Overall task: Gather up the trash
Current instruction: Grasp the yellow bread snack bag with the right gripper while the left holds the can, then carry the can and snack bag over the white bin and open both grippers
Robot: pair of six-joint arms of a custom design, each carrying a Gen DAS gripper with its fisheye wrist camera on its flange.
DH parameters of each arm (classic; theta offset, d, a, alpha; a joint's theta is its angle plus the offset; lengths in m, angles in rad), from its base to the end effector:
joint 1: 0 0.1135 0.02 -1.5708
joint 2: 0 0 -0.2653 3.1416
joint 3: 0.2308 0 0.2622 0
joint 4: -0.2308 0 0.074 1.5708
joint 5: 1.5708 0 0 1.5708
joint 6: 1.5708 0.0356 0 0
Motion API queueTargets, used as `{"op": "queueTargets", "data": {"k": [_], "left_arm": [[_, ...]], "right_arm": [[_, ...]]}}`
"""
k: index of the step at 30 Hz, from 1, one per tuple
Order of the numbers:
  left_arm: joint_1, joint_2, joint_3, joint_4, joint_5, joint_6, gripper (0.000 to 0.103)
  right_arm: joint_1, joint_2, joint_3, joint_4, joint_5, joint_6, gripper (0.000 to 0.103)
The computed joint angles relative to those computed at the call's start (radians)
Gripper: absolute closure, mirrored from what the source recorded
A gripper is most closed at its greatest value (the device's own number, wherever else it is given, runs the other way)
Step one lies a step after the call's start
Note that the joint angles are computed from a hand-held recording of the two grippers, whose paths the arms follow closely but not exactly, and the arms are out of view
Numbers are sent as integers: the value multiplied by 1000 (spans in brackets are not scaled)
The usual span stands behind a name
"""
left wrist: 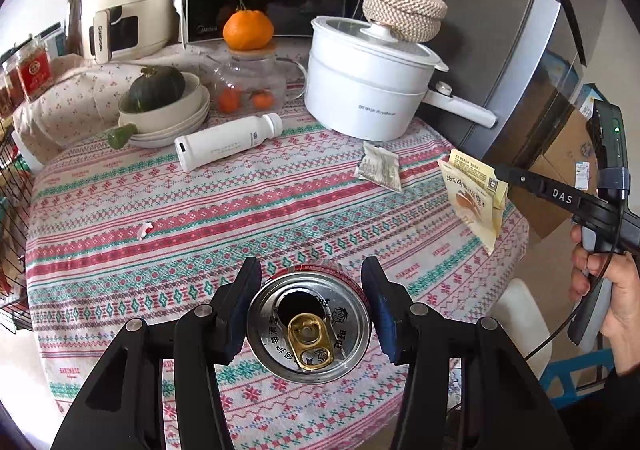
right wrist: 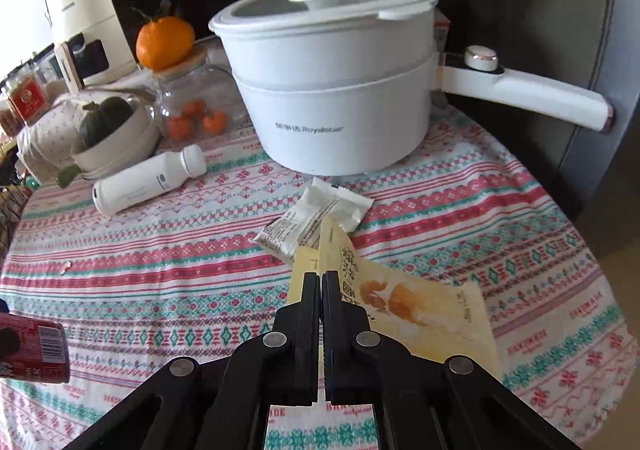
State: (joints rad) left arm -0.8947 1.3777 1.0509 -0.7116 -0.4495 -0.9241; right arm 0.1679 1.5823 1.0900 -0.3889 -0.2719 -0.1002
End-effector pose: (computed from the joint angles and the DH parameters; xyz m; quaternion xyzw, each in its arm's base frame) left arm 0.1897 -0.2118 0.2574 -0.0724 0.9396 -0.0703 0.3272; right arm 0.3388 0.0671 0.2274 -0.1700 0.9180 0.1388 0.3304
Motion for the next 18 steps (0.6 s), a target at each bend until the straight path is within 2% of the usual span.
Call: {"op": "queueTargets", "data": {"k": [6, 10, 18], "left_arm": [[-147, 23, 59, -54, -65, -87, 49], [-216, 48, 82, -53, -87, -124, 49], [-280, 145, 131, 25, -46, -107, 49]], "right_arm": [[-133, -220, -56, -143, -140, -61, 103], [-213, -339, -90, -240, -215, -118, 103], [-398, -498, -174, -399, -340, -256, 103]]}}
